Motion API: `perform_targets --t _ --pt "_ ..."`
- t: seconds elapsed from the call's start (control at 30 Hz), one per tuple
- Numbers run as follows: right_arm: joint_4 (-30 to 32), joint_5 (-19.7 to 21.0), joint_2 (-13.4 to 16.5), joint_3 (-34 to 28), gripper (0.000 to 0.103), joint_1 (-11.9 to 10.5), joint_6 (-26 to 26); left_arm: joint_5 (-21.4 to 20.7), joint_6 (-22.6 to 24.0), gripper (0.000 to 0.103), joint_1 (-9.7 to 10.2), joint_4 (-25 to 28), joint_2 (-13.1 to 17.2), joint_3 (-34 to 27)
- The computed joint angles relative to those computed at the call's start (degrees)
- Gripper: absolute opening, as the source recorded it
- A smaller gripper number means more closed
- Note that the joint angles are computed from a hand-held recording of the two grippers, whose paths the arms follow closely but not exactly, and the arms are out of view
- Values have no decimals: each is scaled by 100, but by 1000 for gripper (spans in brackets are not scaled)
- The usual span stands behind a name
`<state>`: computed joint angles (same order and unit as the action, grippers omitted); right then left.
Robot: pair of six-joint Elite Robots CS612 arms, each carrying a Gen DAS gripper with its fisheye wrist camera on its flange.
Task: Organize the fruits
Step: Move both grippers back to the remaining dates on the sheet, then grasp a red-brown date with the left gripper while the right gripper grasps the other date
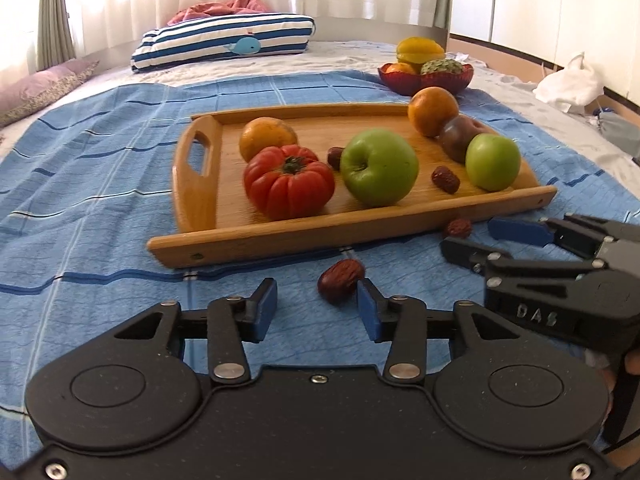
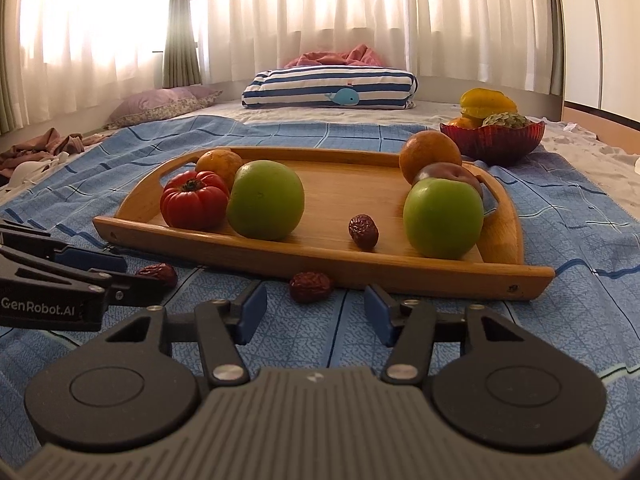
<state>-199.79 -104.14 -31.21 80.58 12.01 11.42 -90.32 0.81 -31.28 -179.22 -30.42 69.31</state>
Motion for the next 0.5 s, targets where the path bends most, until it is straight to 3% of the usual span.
perform_targets --t 0.37,0.5 --pt "-6 -27 6 -8 66 5 22 560 -430 42 3 -29 16 0" --pt "-14 -38 8 -13 66 6 44 536 -659 42 -1 4 40 -64"
